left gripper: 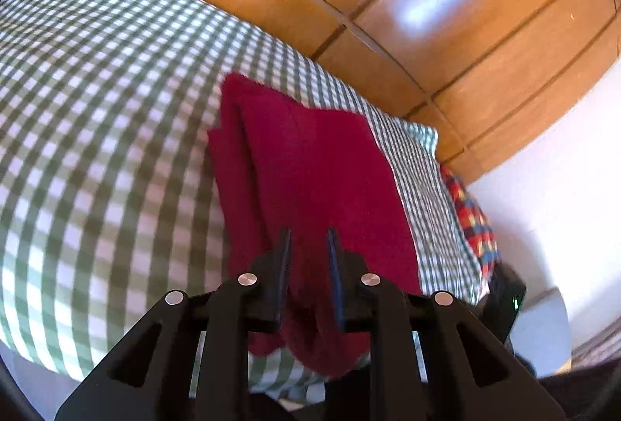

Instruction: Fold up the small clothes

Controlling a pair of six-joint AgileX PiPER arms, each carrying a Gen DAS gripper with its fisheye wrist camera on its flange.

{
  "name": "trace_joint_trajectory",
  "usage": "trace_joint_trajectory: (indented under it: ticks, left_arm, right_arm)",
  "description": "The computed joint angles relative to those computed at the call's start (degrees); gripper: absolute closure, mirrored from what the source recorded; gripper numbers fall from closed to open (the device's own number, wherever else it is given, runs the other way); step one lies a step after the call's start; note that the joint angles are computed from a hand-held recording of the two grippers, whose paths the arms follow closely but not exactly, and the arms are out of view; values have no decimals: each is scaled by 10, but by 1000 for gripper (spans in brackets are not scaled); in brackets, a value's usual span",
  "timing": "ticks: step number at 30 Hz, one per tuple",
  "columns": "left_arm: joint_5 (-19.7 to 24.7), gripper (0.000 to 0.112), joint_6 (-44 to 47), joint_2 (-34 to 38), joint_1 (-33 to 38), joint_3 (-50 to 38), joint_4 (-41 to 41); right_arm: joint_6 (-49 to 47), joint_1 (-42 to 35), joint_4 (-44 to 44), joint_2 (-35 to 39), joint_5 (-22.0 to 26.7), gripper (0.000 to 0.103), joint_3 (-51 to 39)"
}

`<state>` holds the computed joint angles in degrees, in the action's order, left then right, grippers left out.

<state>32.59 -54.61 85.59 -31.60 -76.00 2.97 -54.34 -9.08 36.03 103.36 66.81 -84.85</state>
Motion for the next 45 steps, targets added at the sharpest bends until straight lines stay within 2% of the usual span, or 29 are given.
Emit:
trace_joint_trajectory:
  ticks: [1, 2, 6, 10, 11, 13, 16, 17, 19, 20, 21, 23, 27, 31, 34, 39, 45]
  left_arm:
    - [-6, 83, 10, 4, 14, -2, -14]
    - [-9, 82, 18, 9, 24, -7, -24]
    - [-11, 82, 89, 57, 60, -44, -98]
    - [7, 85, 122, 109, 80, -83, -139]
    - [12, 98, 115, 118, 79, -93, -129]
    - [18, 103, 83, 121, 63, -114, -69]
    - [31, 104, 8, 107, 36, -135, 49]
    - [53, 104, -9, 109, 30, -147, 77]
    - [132, 104, -14, 138, 20, -190, 119]
    - [156, 104, -8, 152, 23, -202, 115]
    - [175, 104, -6, 166, 26, -210, 105]
    - [180, 101, -25, 173, 21, -202, 117]
    - [218, 99, -134, 160, -29, -211, 223]
    - [310, 99, -152, 186, -93, -273, 315]
    - [332, 99, -136, 199, -110, -300, 327]
    - [351, 99, -107, 217, -134, -318, 359]
    - [351, 99, -102, 223, -136, -314, 352]
  right_arm:
    - [0, -9, 0, 0, 6, 49, -9]
    - [4, -19, 2, 2, 12, 49, -22]
    - [32, -36, 25, 16, 24, 45, -83]
    - [46, -1, 46, 27, 10, 45, -118]
    - [46, 13, 49, 29, 3, 45, -122]
    - [40, 45, 47, 28, -16, 45, -118]
    - [32, 92, 39, 23, -37, 44, -95]
    - [25, 106, 34, 13, -58, 43, -71]
    - [4, 145, 11, -24, -144, 39, 5]
    - [7, 157, 4, -30, -171, 38, 23]
    - [5, 167, 1, -40, -198, 37, 45]
    - [1, 175, -6, -48, -218, 37, 56]
    - [3, 162, 5, -34, -200, 37, 39]
    - [8, 160, 6, -30, -196, 35, 31]
    - [20, 152, 0, -24, -173, 28, 11]
    - [56, 120, 10, 6, -92, 27, -63]
    - [85, 100, 28, 35, -57, 27, -142]
